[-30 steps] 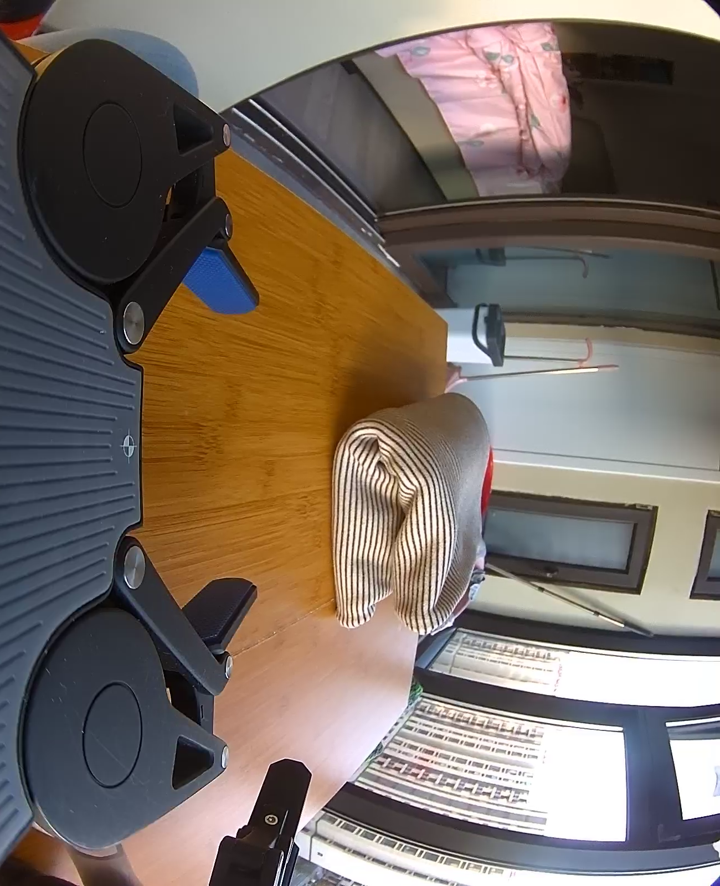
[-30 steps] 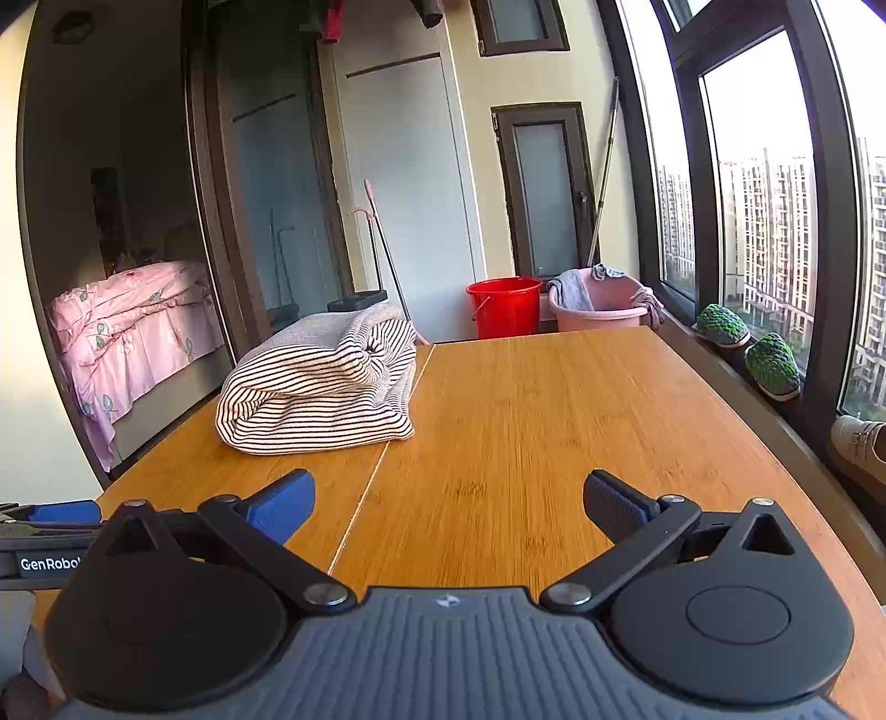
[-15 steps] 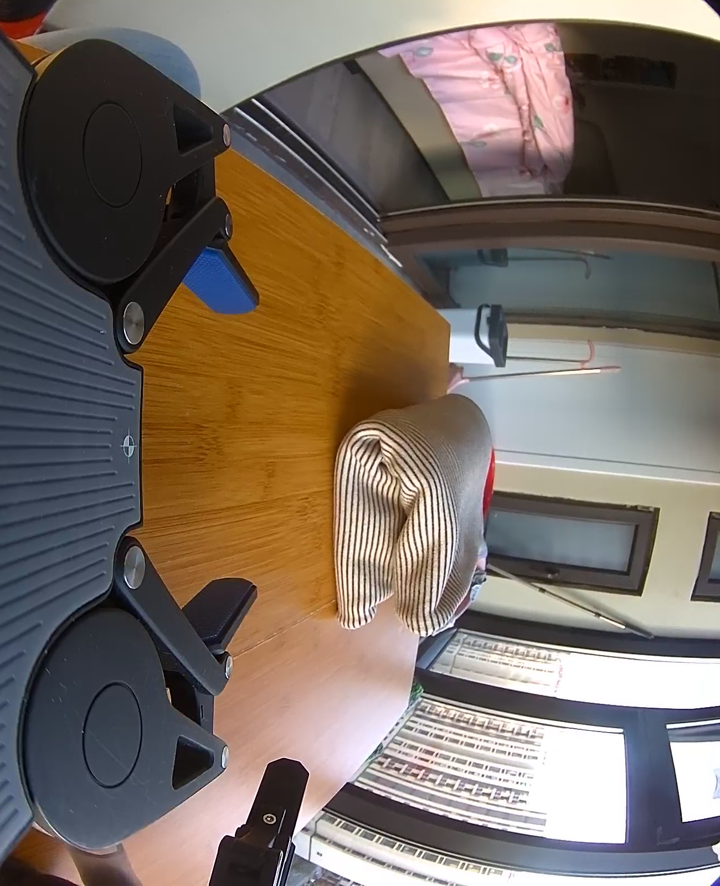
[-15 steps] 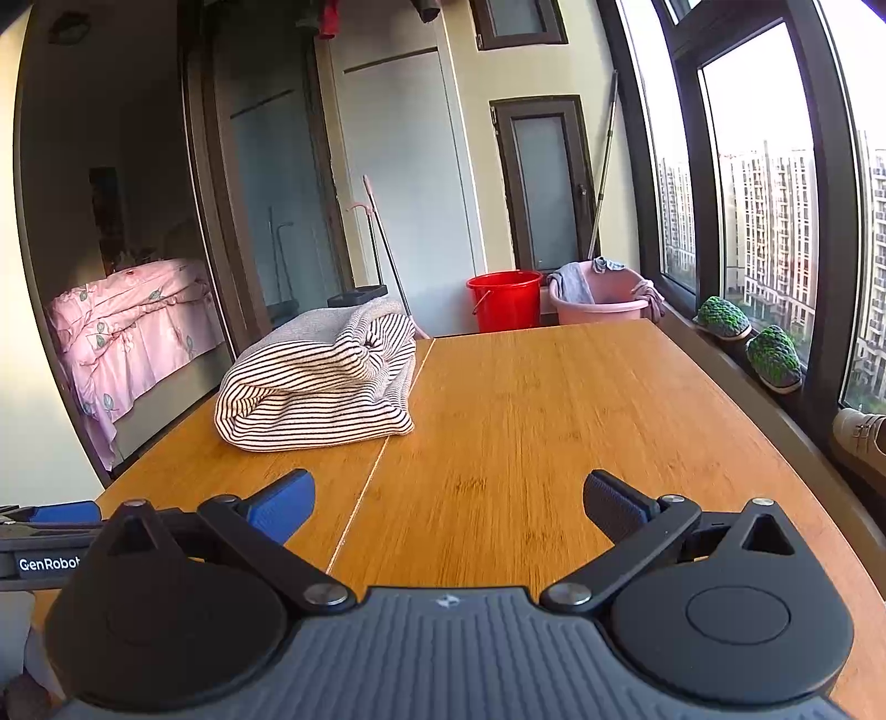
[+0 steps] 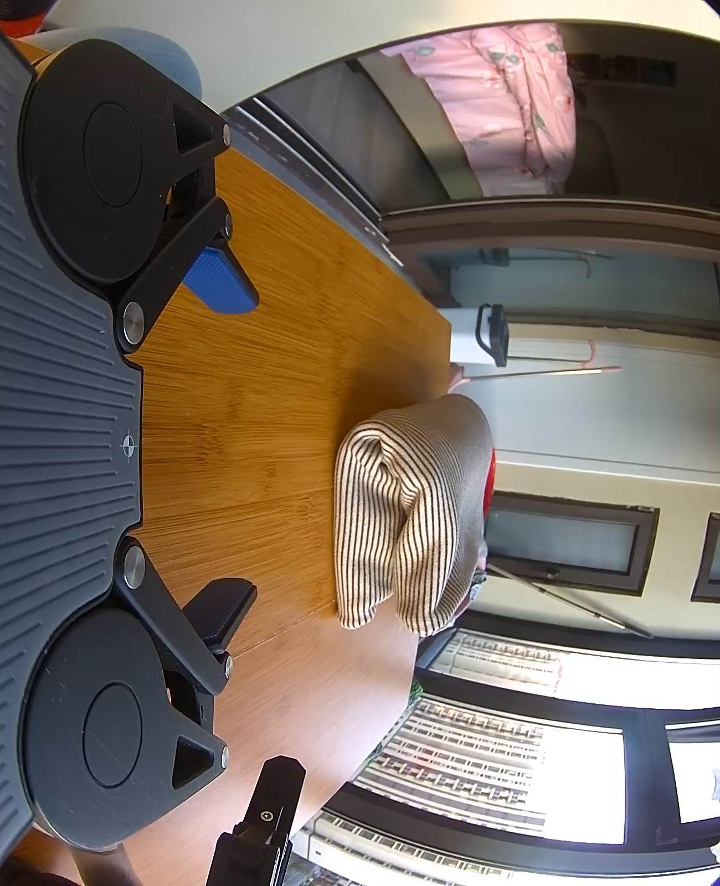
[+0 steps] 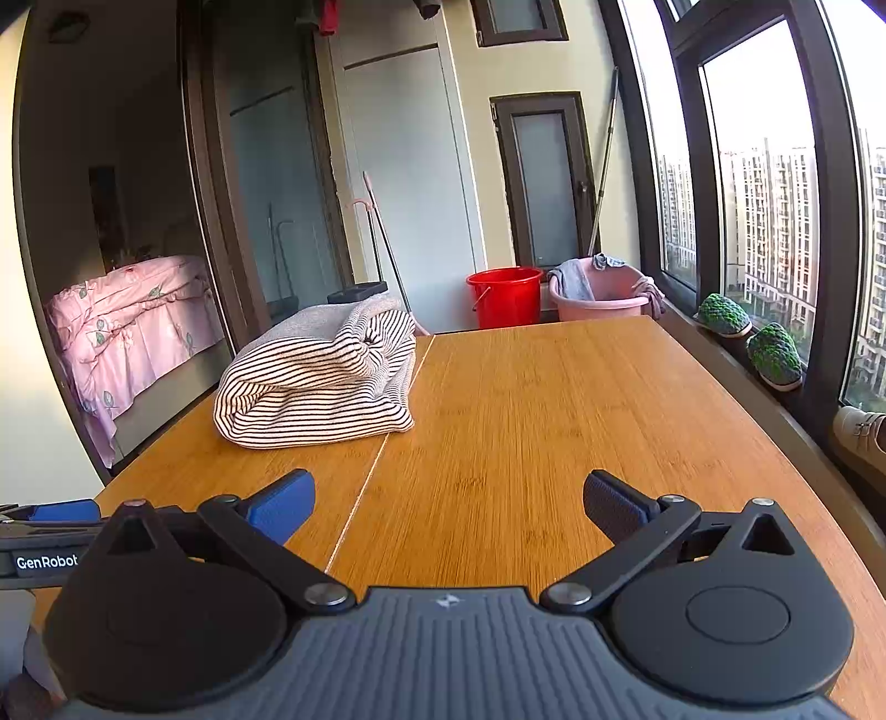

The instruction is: Fold clothes

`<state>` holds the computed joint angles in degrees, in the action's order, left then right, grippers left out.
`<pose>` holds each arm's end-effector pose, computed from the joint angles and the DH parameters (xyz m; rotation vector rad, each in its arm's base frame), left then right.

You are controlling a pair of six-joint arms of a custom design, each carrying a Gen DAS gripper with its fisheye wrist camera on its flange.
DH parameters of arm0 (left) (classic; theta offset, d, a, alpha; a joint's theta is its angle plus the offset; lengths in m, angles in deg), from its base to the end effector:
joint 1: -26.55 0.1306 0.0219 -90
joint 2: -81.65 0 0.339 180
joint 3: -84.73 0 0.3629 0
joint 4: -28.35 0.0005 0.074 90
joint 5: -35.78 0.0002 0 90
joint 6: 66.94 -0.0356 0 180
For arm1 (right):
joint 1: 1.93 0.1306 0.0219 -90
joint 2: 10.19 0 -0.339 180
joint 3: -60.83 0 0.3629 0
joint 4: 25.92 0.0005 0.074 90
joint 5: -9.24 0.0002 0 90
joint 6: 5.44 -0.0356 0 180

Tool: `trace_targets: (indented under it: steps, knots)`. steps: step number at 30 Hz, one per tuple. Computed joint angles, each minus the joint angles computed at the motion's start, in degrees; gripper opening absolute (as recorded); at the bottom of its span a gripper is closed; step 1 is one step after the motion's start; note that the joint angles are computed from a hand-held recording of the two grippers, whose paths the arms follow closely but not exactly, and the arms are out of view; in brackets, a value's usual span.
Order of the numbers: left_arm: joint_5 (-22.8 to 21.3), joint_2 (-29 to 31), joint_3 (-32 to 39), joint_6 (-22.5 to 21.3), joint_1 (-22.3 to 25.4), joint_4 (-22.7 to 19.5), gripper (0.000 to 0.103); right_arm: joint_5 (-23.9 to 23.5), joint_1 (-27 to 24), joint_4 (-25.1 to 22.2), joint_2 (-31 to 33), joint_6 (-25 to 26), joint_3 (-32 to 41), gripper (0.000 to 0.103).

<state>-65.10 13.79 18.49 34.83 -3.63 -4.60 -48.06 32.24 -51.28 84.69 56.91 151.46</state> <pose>0.5264 -0.2990 0.3980 0.2263 2.1035 -0.2371 0.4272 0.2661 0.3899 0.2240 1.9882 0.0931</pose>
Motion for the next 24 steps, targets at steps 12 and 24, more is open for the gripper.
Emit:
trace_targets:
  steps: [12,24]
  knots:
    - [0.5,0.1,0.4,0.0,0.1,-0.7,0.103,-0.4,0.0,-0.6,0.1,-0.5,0.0,0.103]
    - [0.3,0.0,0.2,0.4,0.1,-0.6,0.103,-1.0,-0.3,-1.1,0.1,-0.6,0.3,0.103]
